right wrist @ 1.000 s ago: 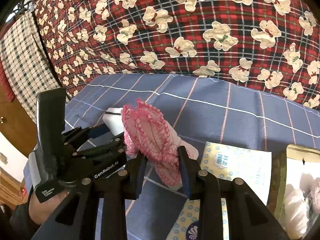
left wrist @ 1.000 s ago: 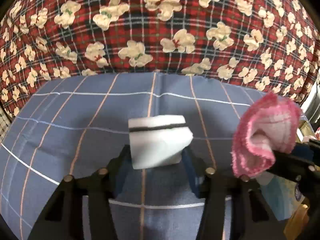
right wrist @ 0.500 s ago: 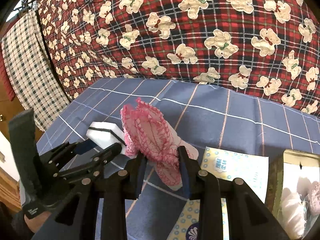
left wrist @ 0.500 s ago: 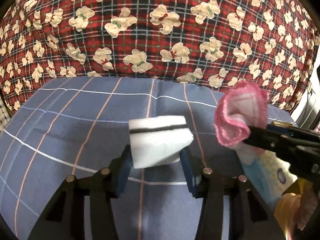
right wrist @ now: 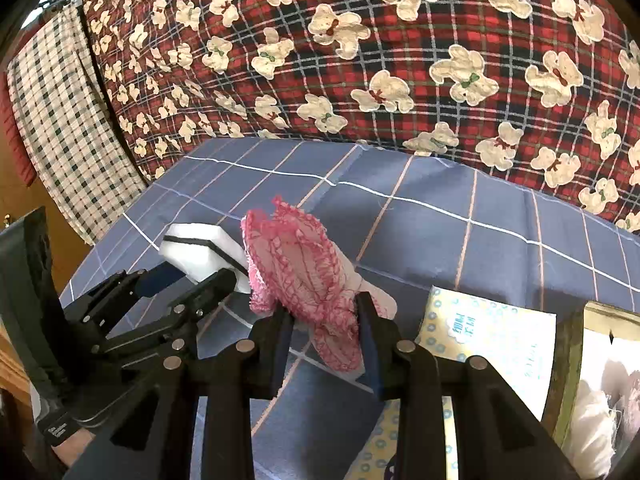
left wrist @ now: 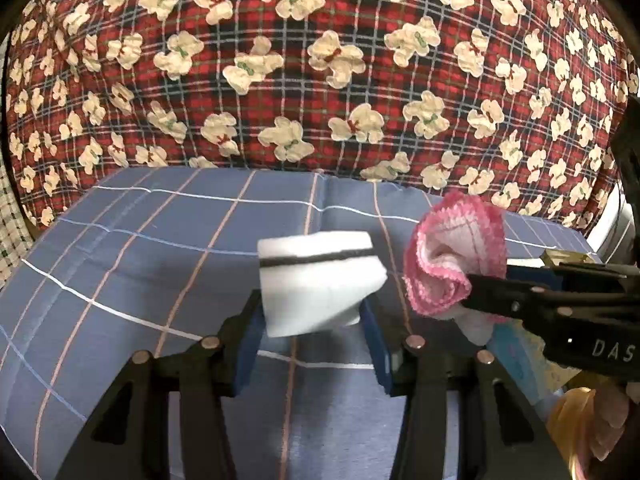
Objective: Organize soft objects
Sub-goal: 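Lift the white sponge with the left gripper while the right gripper lifts the pink cloth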
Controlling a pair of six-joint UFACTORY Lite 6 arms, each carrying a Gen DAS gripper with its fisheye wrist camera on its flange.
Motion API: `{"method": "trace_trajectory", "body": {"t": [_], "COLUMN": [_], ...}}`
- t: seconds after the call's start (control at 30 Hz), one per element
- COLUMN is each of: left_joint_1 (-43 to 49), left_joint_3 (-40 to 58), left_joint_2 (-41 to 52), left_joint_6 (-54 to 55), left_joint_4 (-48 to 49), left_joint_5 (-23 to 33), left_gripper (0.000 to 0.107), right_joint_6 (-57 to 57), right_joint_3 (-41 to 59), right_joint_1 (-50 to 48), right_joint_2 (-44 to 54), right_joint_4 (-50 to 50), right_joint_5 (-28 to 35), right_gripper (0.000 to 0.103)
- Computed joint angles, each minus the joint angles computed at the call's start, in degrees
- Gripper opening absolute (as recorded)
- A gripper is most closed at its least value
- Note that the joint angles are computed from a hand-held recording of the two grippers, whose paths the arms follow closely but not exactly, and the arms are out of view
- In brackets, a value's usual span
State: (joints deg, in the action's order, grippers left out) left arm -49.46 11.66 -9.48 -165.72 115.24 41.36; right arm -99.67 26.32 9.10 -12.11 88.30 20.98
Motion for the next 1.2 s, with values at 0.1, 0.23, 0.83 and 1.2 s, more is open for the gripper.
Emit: {"method": "trace_trajectory", "body": {"t": [0.1, 0.23, 0.83, 1.2], "left_joint_1": [-1.94, -3.79, -9.99, -13.06], "left_joint_3": [-0.11, 0.08, 0.04, 0.3], "left_joint_2": [-0.27, -0.14, -0.14, 0.45], "left_joint_6": [1.34, 2.81, 4.99, 5.43], "left_joint_4": [-2.9, -5.45, -13.03, -16.55], "left_joint_5": [1.93, 3.65, 10.1, 13.47], "left_gripper": [0.047, 0.047, 0.047, 0.047], "right_joint_6": [-1.04, -1.93, -5.27, -9.02], "right_joint_3": [-0.88, -1.3, -2.97, -4.84], "right_joint_1": [0.21, -0.27, 0.56, 0.04], "right_joint_2": [-1.5, -2.1, -5.63, -8.6], "right_joint_4": [1.01, 1.69, 4.56, 7.45], "right_joint_5": [0.16, 0.92, 0.85, 1.8], "right_gripper": [0.034, 0.034, 0.034, 0.034]}}
